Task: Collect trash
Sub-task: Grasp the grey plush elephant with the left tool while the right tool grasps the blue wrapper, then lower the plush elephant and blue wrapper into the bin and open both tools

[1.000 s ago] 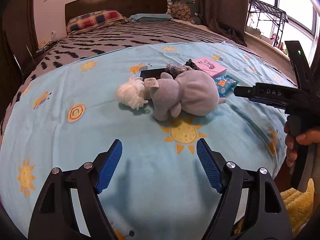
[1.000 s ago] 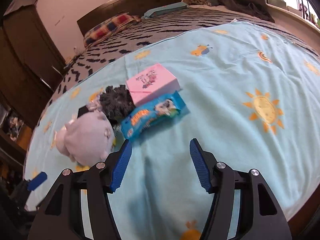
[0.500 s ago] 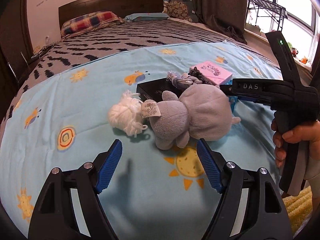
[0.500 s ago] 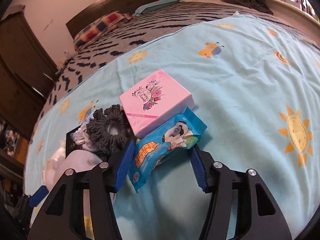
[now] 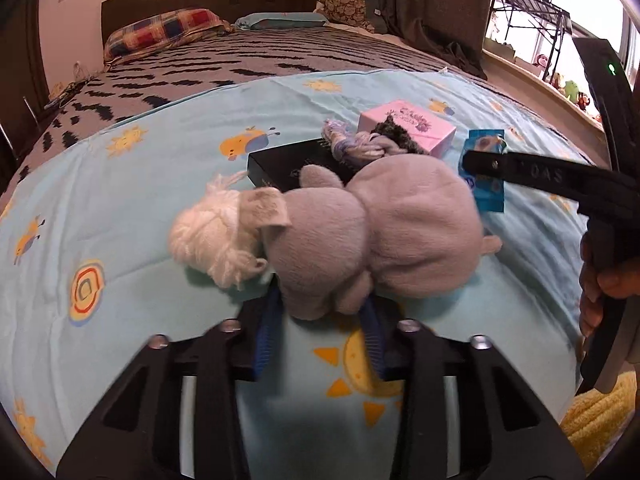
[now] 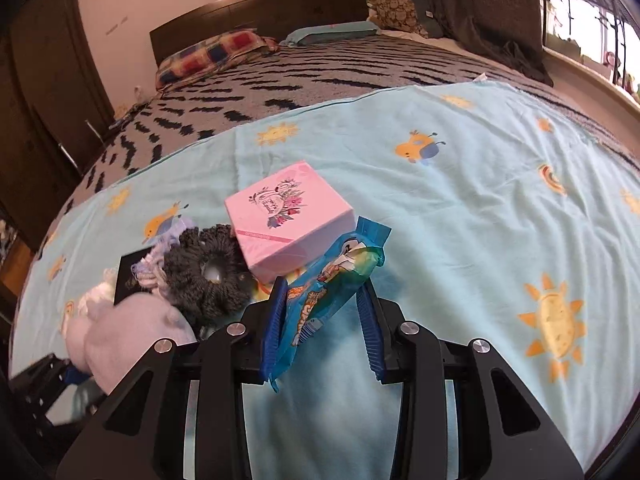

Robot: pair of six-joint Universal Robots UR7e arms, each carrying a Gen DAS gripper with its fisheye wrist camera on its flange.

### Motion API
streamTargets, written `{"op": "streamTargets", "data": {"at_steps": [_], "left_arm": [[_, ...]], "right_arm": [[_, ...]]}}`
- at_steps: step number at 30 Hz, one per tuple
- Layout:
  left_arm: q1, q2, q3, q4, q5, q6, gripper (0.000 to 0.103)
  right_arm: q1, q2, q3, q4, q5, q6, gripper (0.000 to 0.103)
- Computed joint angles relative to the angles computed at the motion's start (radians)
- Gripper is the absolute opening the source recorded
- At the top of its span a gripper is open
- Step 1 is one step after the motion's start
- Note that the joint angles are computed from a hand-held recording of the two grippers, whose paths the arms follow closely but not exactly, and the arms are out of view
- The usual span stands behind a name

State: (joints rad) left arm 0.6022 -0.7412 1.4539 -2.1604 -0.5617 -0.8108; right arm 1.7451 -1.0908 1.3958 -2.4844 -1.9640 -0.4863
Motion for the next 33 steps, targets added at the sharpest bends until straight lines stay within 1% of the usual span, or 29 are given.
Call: {"op": "streamTargets", "data": {"at_steps": [2, 4, 6, 8, 11, 16, 24, 29, 33], "left_arm": [[-0.007, 0.004, -0.005, 0.008, 0.021, -0.007, 0.028], [-0.017, 0.002, -0.002, 0.014, 0.026, -0.018, 0.025], [-0.025, -0.001, -0.003, 0.036, 0.026, -0.031, 0.019], [-0.04, -0.009, 0.007, 0.047, 0.032, -0.04, 0.018], [-0.066, -0.02, 0.019, 0.082, 0.045, -0.067, 0.017], [-0.11, -0.048, 0.067, 0.077, 0.043, -0.095, 0.017], [-0.21, -0.095, 0.167, 0.09, 0.057, -0.154, 0.016], [-0.268, -0.116, 0.227, 0.07, 0.034, -0.179, 0.016], [-0.308, -0.128, 0.274, 0.045, 0.008, -0.21, 0.016]], "right_arm": [[-0.005, -0.02, 0.013, 0.002, 0.005, -0.011, 0.036], [-0.009, -0.041, 0.028, 0.001, 0.015, -0.02, 0.036], [-0.012, -0.064, 0.048, -0.003, 0.026, -0.032, 0.036], [-0.014, -0.093, 0.075, -0.007, 0.04, -0.049, 0.036], [-0.013, -0.136, 0.119, -0.015, 0.059, -0.079, 0.036], [-0.017, -0.218, 0.188, -0.006, 0.116, -0.103, 0.036], [-0.022, -0.35, 0.3, 0.015, 0.182, -0.172, 0.036], [-0.04, -0.431, 0.364, 0.046, 0.219, -0.213, 0.036], [-0.053, -0.485, 0.408, 0.068, 0.235, -0.231, 0.036]]}}
